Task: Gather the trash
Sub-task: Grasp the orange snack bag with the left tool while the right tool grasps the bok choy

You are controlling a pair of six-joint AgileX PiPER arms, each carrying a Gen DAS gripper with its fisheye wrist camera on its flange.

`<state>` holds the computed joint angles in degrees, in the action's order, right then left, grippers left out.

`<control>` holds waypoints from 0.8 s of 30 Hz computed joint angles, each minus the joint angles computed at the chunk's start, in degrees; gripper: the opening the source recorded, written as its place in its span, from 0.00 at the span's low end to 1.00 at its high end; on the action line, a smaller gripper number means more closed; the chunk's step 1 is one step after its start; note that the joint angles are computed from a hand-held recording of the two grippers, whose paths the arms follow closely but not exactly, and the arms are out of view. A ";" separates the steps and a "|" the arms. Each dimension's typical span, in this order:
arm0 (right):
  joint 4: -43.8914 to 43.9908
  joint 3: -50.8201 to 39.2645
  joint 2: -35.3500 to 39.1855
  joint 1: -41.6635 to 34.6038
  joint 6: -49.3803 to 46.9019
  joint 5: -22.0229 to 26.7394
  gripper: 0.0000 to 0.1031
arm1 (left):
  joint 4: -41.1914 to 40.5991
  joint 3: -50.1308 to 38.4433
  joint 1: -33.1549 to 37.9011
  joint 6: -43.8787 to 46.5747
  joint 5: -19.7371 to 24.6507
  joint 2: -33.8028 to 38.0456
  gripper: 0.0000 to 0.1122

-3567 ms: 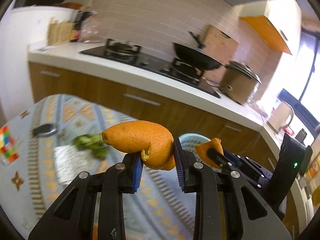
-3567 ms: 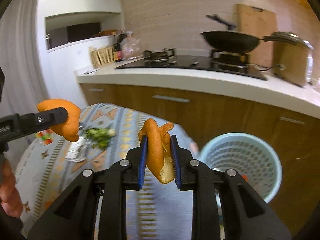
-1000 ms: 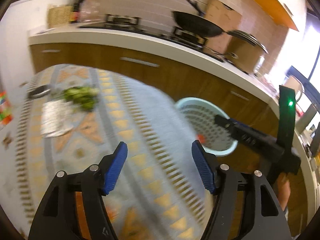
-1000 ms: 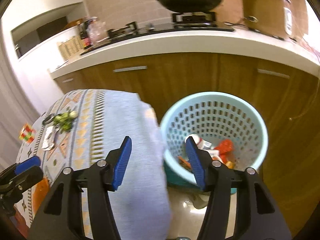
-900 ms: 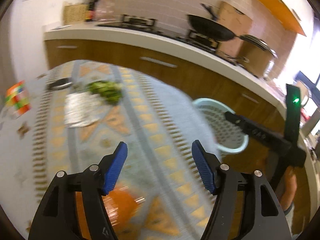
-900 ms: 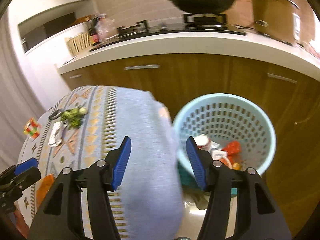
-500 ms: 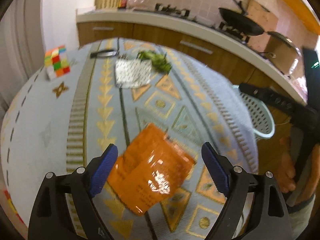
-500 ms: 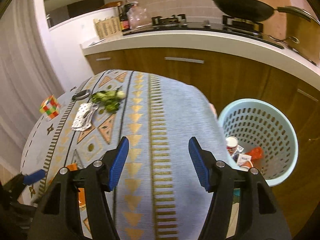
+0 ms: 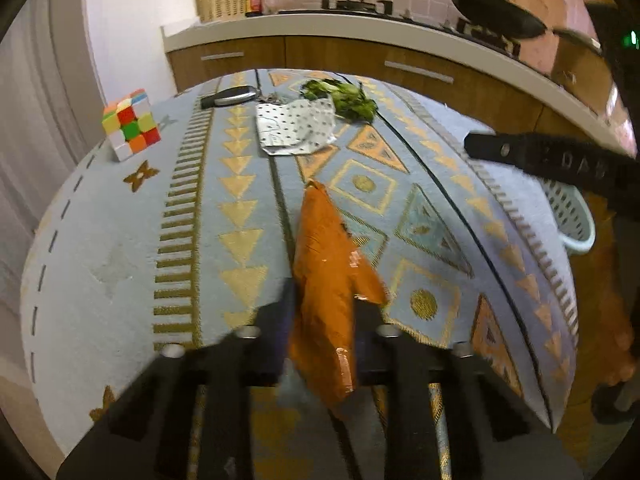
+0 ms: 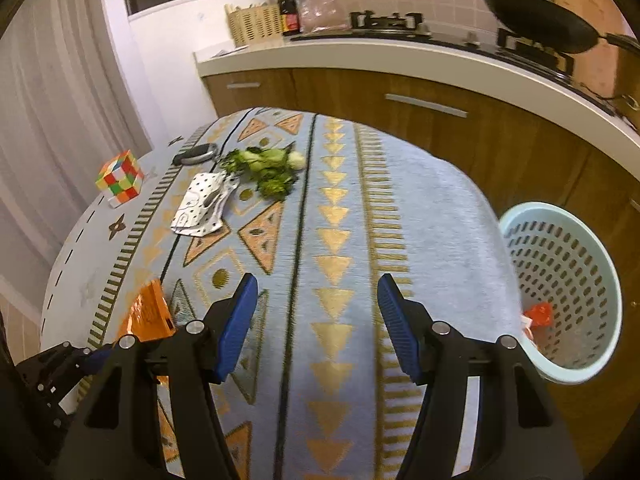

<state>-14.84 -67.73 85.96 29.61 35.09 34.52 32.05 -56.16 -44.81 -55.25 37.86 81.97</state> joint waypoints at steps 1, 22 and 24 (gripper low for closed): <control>1.22 -1.26 1.21 0.11 -1.66 -0.11 0.57 | -1.76 0.21 1.14 1.80 -1.12 -0.36 0.07; 14.02 -38.40 28.46 -5.31 -17.33 10.93 0.57 | -11.05 -7.84 20.00 16.44 -14.14 5.72 0.05; 11.06 -42.50 30.24 -4.71 -16.92 12.43 0.57 | -10.24 -7.01 20.24 15.58 -15.39 6.23 0.05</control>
<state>-3.78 -110.23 116.20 24.89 18.17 46.95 21.82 -63.17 -24.56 -39.67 22.47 88.21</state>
